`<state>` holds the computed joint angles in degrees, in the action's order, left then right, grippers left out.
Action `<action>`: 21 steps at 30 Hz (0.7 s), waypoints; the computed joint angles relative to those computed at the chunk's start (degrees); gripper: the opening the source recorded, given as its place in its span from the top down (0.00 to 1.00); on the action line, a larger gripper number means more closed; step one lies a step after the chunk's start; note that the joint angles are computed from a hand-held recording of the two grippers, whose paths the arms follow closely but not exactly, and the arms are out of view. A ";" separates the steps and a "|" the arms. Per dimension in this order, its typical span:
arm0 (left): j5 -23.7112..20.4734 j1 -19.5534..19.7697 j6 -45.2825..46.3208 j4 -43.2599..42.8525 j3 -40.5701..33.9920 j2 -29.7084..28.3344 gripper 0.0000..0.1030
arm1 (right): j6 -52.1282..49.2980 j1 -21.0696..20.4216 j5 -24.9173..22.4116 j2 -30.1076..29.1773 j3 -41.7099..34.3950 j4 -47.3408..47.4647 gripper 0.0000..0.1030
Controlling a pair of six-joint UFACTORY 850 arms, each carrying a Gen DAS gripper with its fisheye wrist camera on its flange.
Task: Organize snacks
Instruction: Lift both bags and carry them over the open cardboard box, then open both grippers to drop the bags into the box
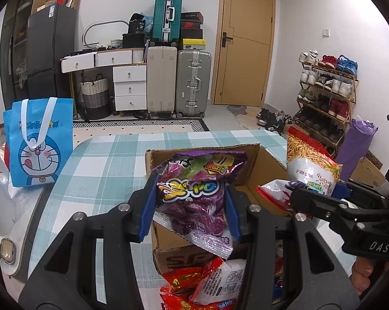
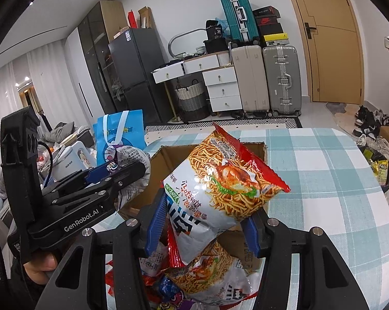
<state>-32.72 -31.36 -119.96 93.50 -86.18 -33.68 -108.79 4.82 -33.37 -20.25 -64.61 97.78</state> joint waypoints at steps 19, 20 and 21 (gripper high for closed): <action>3.71 1.07 2.89 -2.85 -2.35 -1.70 0.26 | -2.14 -0.57 0.98 0.00 0.98 2.73 0.10; 3.57 0.94 1.25 -1.32 -1.52 -1.16 0.18 | -2.65 -0.88 0.83 0.34 1.56 3.77 0.06; 3.37 0.82 -0.08 -0.01 -0.76 -0.66 0.17 | -2.92 -1.15 0.76 0.63 2.04 4.32 0.02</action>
<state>-29.34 -30.54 -120.05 93.49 -86.94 -34.34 -111.71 3.66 -32.61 -19.62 -62.57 102.11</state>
